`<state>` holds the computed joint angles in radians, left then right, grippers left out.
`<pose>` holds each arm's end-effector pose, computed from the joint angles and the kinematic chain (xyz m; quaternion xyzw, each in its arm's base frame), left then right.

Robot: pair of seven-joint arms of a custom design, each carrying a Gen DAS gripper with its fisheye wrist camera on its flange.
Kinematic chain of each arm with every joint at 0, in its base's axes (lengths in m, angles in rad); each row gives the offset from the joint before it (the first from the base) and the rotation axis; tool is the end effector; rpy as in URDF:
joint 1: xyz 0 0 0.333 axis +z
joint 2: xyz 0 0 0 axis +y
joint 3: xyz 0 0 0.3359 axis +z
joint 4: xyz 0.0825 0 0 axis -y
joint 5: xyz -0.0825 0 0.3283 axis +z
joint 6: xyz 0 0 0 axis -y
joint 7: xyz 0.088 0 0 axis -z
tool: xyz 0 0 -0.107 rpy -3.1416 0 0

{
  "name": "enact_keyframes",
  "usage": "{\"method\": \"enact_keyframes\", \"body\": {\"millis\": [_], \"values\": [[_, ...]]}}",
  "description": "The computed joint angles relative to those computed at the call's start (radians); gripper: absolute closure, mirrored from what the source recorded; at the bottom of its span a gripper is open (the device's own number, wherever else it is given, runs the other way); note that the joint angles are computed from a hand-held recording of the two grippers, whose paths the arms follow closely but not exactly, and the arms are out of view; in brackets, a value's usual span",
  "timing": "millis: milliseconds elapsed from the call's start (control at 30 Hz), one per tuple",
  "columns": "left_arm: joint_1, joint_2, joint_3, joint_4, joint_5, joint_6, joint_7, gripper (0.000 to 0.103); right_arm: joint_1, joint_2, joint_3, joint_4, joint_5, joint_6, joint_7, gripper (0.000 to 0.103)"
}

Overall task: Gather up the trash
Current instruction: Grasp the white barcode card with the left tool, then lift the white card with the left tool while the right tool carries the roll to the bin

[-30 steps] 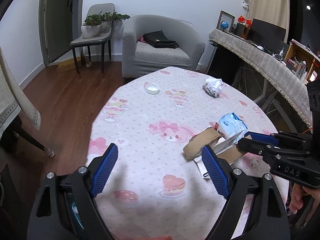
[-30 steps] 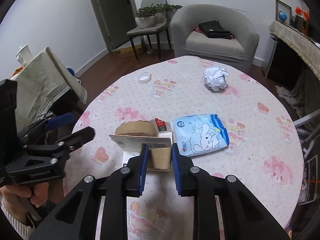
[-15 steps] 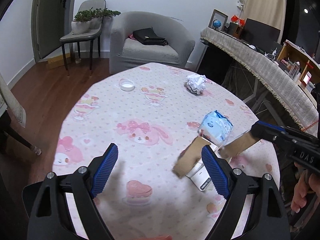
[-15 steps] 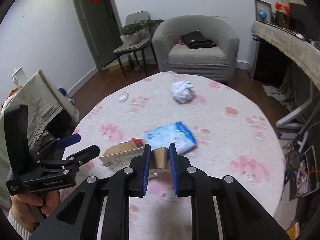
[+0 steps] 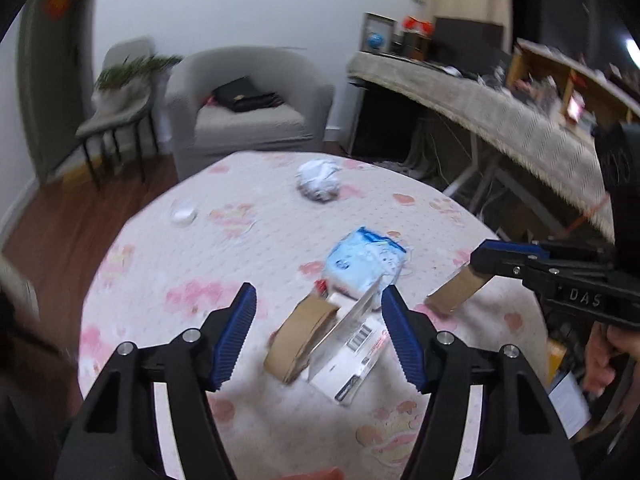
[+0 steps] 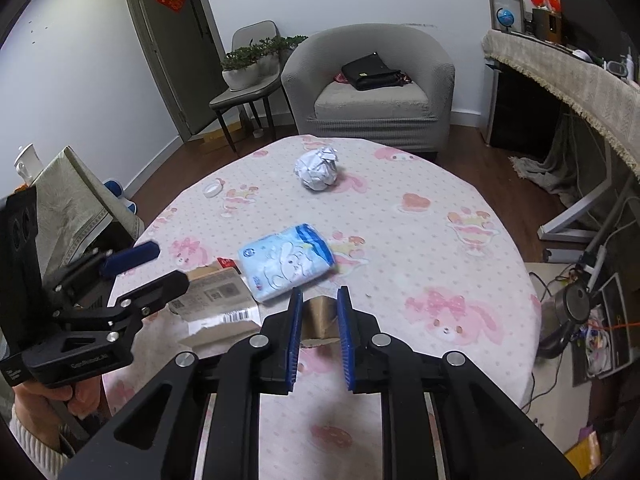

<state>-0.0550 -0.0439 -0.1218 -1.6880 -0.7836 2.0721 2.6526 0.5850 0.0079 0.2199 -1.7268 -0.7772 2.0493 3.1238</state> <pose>0.5119 -0.1303 0.6842 -0.2470 0.8764 -0.4080 0.0668 0.4035 0.3637 0.6370 -0.4751 0.7903 -0.2756 0.2716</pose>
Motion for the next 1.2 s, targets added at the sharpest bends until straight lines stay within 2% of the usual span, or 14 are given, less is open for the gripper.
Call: {"method": "enact_keyframes", "body": {"millis": [133, 200, 233, 300, 467, 567, 600, 700, 833, 900, 1000, 1200], "values": [[-0.018, 0.023, -0.018, 0.013, 0.041, 0.010, 0.033, 0.045, -0.005, -0.019, 0.000, -0.028, 0.009, 0.017, 0.005, 0.086], [-0.024, 0.035, -0.023, 0.021, 0.058, 0.003, 0.047, 0.054, -0.008, -0.022, 0.001, -0.035, 0.014, 0.024, 0.003, 0.086], [-0.025, 0.038, -0.024, 0.023, 0.062, -0.002, 0.052, 0.056, -0.009, -0.024, 0.001, -0.038, 0.016, 0.030, 0.000, 0.086], [-0.028, 0.046, -0.027, 0.033, 0.059, -0.026, 0.072, 0.066, -0.011, -0.026, 0.002, -0.041, 0.018, 0.034, -0.005, 0.086], [-0.038, 0.046, -0.035, 0.037, 0.074, -0.055, 0.102, 0.075, -0.014, -0.032, 0.004, -0.050, 0.022, 0.045, -0.008, 0.086], [-0.051, 0.044, -0.044, 0.026, 0.108, -0.021, 0.096, 0.077, -0.015, -0.034, 0.006, -0.052, 0.022, 0.044, -0.006, 0.086], [-0.051, 0.047, -0.042, 0.032, 0.108, -0.026, 0.090, 0.083, -0.015, -0.034, 0.006, -0.052, 0.023, 0.044, -0.007, 0.086], [-0.050, 0.060, -0.040, 0.057, 0.105, -0.061, 0.073, 0.089, -0.016, -0.041, 0.007, -0.062, 0.024, 0.044, -0.004, 0.086], [-0.056, 0.042, -0.044, 0.033, 0.120, -0.044, 0.096, 0.095, -0.018, -0.042, 0.009, -0.064, 0.024, 0.044, -0.006, 0.086], [-0.057, 0.041, -0.044, 0.032, 0.126, -0.052, 0.101, 0.101, -0.019, -0.045, 0.009, -0.068, 0.025, 0.045, -0.010, 0.086], [-0.054, 0.047, -0.038, 0.043, 0.110, -0.067, 0.089, 0.101, -0.021, -0.045, 0.008, -0.068, 0.026, 0.045, -0.016, 0.086], [-0.029, 0.043, -0.022, 0.050, 0.001, -0.080, 0.105, 0.102, -0.014, -0.021, 0.011, -0.035, 0.019, 0.032, -0.035, 0.086]]}}
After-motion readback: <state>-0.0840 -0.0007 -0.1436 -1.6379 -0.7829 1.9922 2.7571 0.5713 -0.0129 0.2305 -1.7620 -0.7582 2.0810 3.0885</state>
